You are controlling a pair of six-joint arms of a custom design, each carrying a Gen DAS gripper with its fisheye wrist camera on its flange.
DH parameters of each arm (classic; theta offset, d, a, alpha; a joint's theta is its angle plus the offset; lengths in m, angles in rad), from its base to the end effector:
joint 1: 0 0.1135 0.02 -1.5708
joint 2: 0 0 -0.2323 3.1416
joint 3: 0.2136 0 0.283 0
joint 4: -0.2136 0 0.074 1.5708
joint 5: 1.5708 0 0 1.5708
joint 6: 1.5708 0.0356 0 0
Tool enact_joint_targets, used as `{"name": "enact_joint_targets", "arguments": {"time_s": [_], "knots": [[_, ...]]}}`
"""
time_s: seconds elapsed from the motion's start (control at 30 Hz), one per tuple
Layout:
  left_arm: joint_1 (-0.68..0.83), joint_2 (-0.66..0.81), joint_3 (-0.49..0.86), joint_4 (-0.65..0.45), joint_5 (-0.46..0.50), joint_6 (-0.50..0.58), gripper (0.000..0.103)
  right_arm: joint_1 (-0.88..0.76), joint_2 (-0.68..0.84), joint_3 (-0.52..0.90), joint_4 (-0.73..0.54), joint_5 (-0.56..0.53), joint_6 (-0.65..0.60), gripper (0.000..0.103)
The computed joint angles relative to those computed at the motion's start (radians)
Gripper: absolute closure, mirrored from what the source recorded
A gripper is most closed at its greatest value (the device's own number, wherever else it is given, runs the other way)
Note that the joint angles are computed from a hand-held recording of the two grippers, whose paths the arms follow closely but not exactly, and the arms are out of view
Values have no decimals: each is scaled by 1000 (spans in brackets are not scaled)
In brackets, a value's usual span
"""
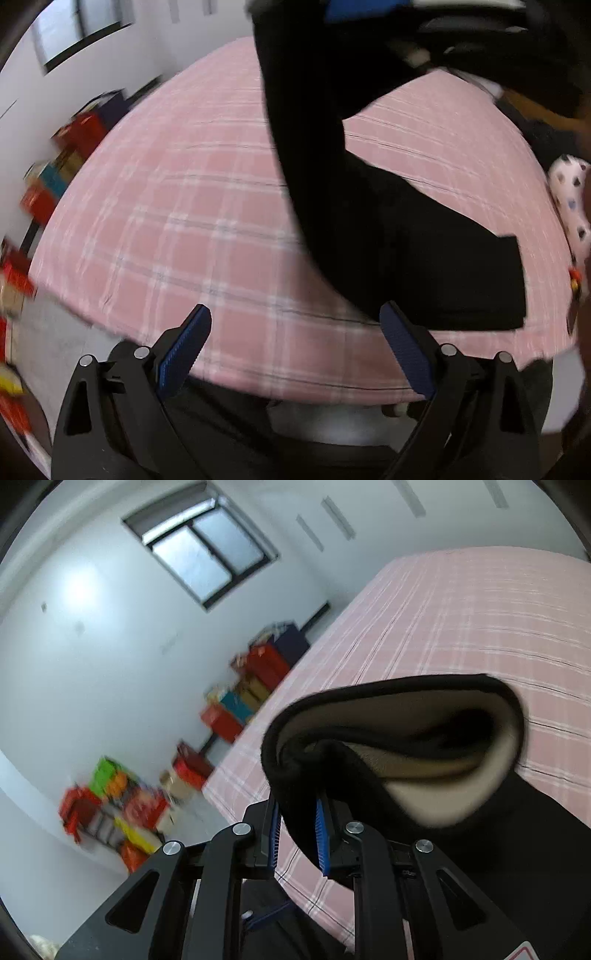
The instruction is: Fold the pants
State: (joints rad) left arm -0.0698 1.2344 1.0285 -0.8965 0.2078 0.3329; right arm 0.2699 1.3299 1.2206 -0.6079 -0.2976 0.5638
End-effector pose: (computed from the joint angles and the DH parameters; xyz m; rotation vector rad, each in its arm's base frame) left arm 0.2743 -0.0265 0.2378 0.5935 2.5784 -0.1907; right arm 0.3128 0.0974 0.2975 0.1869 2.3646 0.7601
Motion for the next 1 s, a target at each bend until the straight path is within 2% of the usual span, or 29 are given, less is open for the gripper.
{"name": "enact_joint_targets", "arguments": {"time_s": [0.13,0.2,0.27,0.37,0.4,0.47,0.5,0.53,0.6,0.63,0.7,0.83,0.93,1.0], "knots": [[141,81,34,21,1,33,13,39,230,95,13,-8,12,87],[185,133,54,36,-7,36,13,74,347,145,21,-7,28,82],[206,183,71,61,-34,36,13,91,390,144,10,-33,54,74],[260,275,115,57,16,21,13,84,315,48,52,-67,58,64],[270,298,125,57,18,15,13,70,235,-15,57,-47,54,63],[285,360,159,53,23,-9,13,16,74,-132,25,11,9,46],[291,391,179,55,32,-24,13,-18,-37,-216,-24,100,-10,43],[291,413,193,63,36,-40,13,-62,-121,-279,-89,173,-20,42],[285,472,231,78,39,-68,12,-186,-254,-395,-191,232,-12,42],[279,499,247,82,36,-85,12,-273,-303,-445,-225,216,-9,43],[268,570,294,74,42,-130,13,-379,-325,-470,-250,138,-32,52],[255,661,358,64,49,-193,12,-375,-155,-352,-189,65,-147,54],[250,694,381,79,37,-212,12,-339,76,-209,-136,71,-136,54],[248,747,440,63,34,-219,12,-322,247,-95,-153,32,-137,55]]}}
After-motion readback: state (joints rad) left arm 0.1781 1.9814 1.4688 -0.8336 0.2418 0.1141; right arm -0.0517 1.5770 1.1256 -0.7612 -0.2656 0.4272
